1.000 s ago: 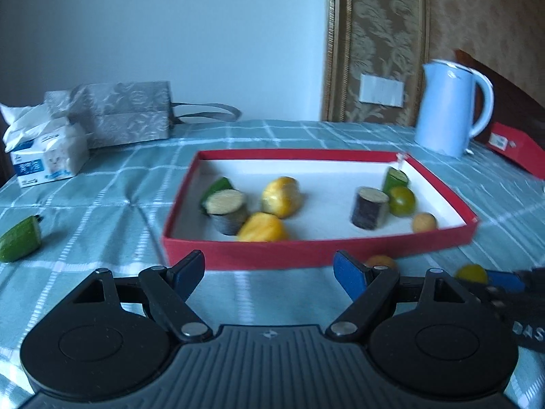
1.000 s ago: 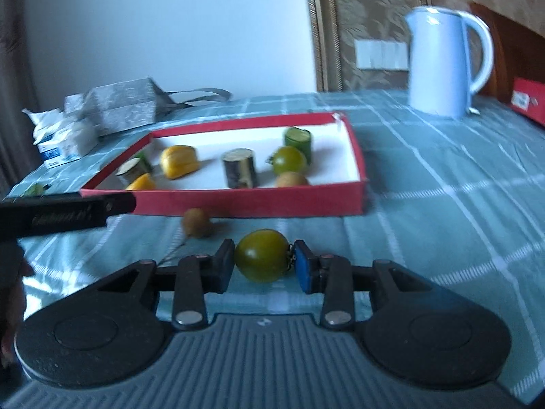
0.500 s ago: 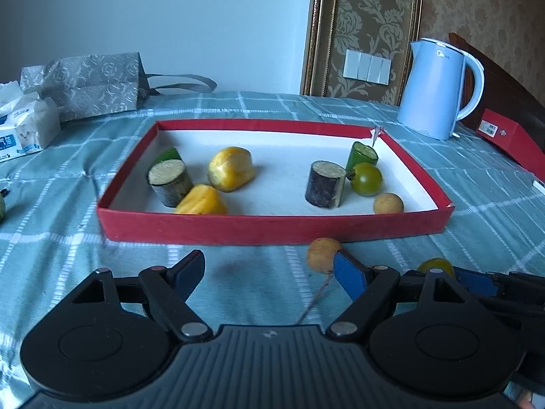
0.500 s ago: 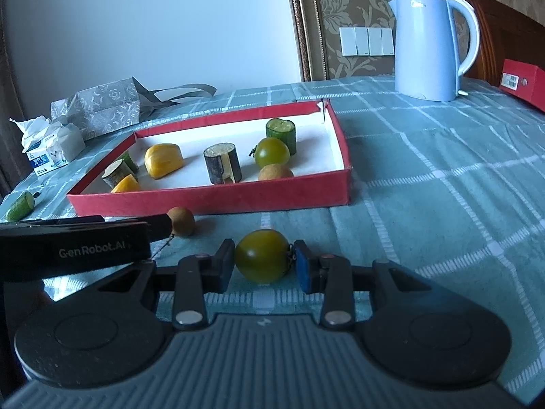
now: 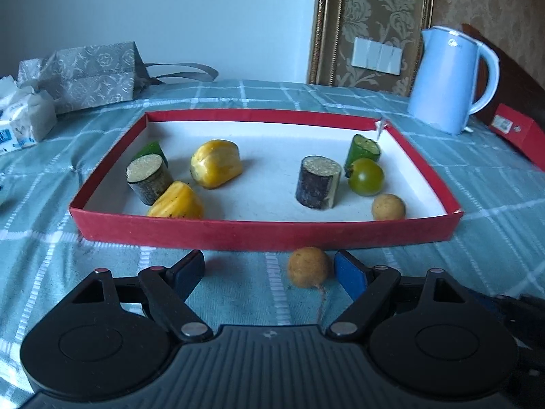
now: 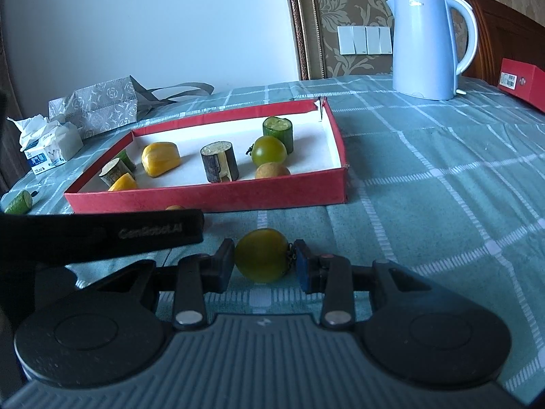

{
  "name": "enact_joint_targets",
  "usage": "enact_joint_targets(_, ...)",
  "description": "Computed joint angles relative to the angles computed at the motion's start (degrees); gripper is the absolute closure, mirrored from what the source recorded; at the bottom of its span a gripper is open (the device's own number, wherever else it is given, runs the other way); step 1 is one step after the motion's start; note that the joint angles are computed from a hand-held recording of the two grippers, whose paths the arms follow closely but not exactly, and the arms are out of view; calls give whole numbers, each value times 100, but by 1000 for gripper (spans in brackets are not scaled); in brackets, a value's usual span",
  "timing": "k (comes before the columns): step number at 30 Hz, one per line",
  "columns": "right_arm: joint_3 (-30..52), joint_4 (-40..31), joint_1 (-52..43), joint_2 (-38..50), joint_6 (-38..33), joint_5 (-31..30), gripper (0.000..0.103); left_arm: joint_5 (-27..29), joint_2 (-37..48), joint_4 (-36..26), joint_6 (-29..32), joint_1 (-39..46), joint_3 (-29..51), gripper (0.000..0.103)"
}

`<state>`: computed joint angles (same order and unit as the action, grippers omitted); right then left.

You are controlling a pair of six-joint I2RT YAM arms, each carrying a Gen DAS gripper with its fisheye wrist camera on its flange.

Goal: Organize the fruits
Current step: 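Grasp the brown round fruit on the cloth with the left gripper while the right holds the green tomato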

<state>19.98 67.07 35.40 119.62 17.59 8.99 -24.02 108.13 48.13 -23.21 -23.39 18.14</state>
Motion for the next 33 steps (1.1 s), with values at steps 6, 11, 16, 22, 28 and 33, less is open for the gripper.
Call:
enact_joint_targets(6,31,-100,40,-30,-19,56,67,-87,43,131,72,27,-97,20)
enact_joint_targets(11,35,-106,39,-32,-18,53,67,8,1,304,156,83,-237,27)
enact_joint_targets(16,55,-166,71,-51,-92,58,63,-94,8,457,276,5,-349,46)
enact_joint_targets(22,137,-407,163,-124,-280,32,13,27,-5,606,302,92,-447,46)
enact_joint_targets(28,364,-1045,351,-208,-408,329,0,-20,33,690,390,83,-476,52)
enact_joint_targets(33,-50,-228,94,-97,-79,254,0,28,75,767,428,106,-473,53)
